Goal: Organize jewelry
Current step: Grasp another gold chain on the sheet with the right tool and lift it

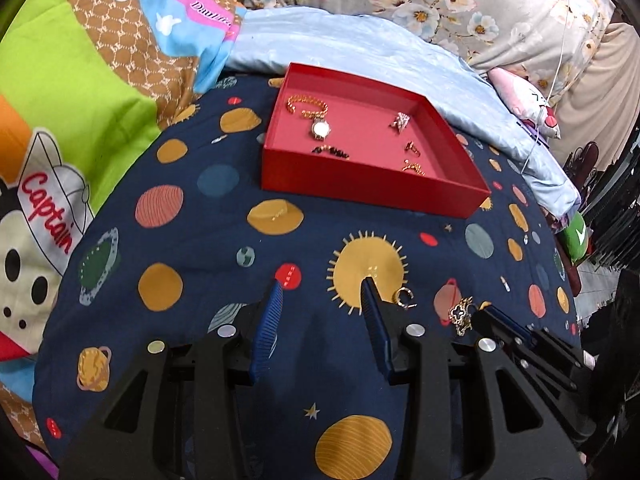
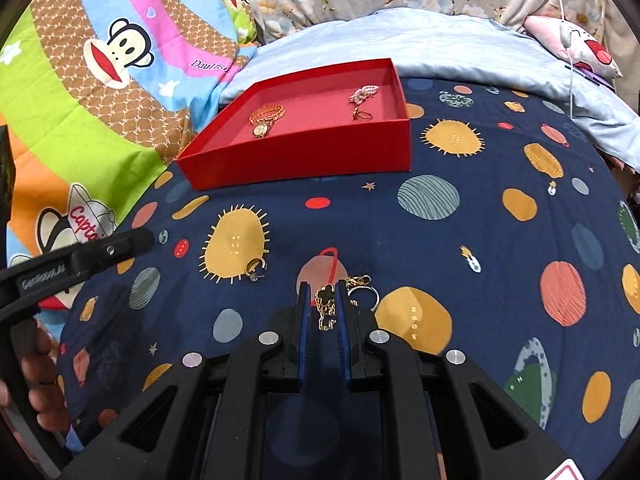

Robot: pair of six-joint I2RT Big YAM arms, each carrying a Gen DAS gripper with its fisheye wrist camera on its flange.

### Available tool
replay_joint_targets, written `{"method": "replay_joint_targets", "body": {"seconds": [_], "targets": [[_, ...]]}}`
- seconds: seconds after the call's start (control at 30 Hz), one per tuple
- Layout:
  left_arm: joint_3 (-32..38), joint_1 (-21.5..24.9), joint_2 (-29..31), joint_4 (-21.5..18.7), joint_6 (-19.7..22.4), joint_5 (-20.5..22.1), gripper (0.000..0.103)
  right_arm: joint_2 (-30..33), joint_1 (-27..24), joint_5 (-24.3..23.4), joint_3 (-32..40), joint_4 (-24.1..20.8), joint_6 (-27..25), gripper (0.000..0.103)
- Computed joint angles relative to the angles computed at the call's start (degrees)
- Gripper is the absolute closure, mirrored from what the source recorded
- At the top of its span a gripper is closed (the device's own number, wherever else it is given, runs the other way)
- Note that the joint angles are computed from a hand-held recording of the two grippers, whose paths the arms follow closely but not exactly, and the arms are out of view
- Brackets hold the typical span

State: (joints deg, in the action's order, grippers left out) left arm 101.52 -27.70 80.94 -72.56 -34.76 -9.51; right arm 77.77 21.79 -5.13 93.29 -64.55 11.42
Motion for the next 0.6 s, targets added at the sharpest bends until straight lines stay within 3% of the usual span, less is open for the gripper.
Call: {"method": "replay_joint_targets", "body": {"seconds": [0.53, 0.6], "targets": [[-2.7, 1.3, -0.6, 0.7, -1.1, 1.9, 0.064, 2.2, 0.6, 2.4, 0.4, -0.4, -1.1, 0.090], [-2.8, 1.3, -0.5, 0.7, -1.1, 2.2, 0.064, 2.5, 0.9, 2.9, 0.7, -0.6, -1.5, 0.095]]}}
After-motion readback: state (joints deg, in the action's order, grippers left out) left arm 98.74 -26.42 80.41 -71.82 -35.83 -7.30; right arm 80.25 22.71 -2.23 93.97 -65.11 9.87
